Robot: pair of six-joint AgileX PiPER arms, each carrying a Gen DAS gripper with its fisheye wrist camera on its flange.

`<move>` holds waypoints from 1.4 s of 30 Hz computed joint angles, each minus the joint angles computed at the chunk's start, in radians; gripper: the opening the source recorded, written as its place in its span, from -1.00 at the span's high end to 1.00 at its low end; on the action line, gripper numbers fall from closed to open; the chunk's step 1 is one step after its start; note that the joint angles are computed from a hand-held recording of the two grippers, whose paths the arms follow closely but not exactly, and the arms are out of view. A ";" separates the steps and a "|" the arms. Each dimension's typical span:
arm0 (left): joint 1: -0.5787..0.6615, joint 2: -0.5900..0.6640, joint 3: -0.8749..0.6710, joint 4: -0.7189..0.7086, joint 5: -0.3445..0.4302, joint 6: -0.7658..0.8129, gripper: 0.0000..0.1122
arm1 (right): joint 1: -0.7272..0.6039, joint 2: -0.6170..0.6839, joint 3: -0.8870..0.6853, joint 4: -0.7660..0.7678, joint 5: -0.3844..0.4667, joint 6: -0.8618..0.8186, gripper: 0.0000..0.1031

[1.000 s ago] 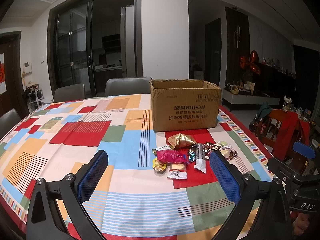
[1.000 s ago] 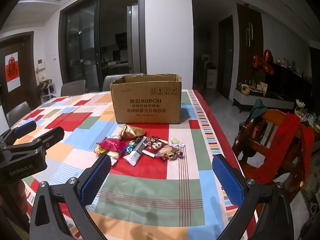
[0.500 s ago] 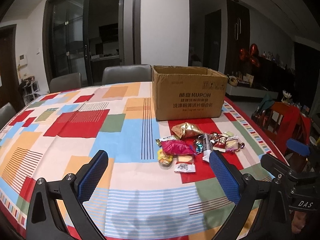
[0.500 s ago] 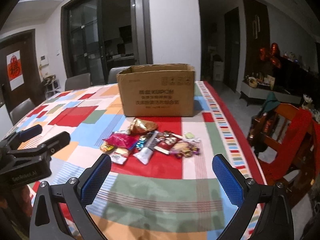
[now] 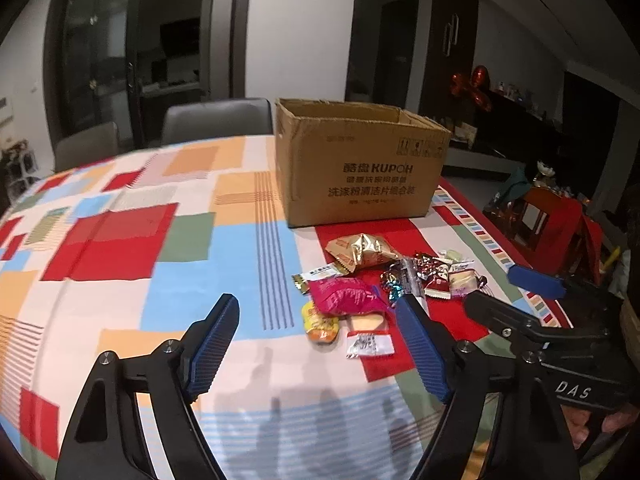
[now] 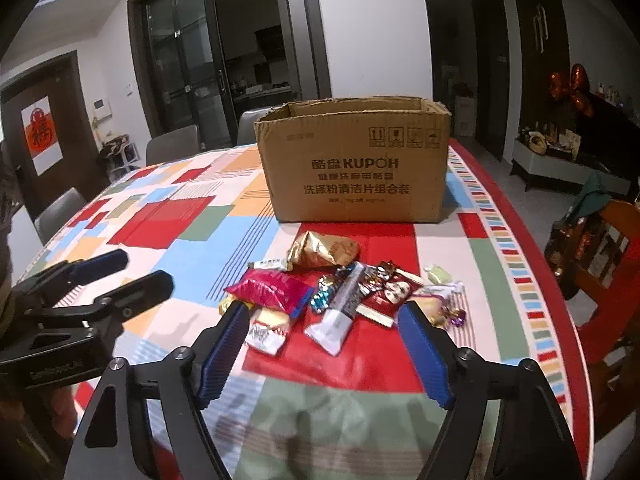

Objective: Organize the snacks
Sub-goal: 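Grasp the pink snack bag with the left gripper while the right grasps the silver bar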

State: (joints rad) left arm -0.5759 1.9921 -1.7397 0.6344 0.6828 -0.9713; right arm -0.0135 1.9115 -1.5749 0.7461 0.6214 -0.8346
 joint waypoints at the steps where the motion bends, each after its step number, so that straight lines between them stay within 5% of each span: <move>1: 0.020 0.019 -0.027 -0.064 -0.013 0.057 -0.36 | 0.003 0.019 -0.025 -0.008 0.011 0.018 -0.47; 7: 0.095 0.136 -0.181 -0.341 0.000 0.281 -0.18 | 0.009 0.146 -0.181 -0.047 0.098 0.133 -0.18; 14: 0.148 0.291 -0.398 -0.533 0.111 0.411 -0.05 | 0.018 0.274 -0.344 -0.131 0.183 0.279 0.02; 31: 0.194 0.492 -0.709 -0.689 0.250 0.475 0.05 | 0.031 0.436 -0.587 -0.225 0.299 0.421 0.18; 38: 0.210 0.632 -0.975 -0.737 0.388 0.467 0.10 | 0.046 0.496 -0.691 -0.294 0.335 0.482 0.25; 42: 0.206 0.602 -0.907 -0.733 0.346 0.468 0.15 | 0.059 0.507 -0.706 -0.337 0.331 0.476 0.44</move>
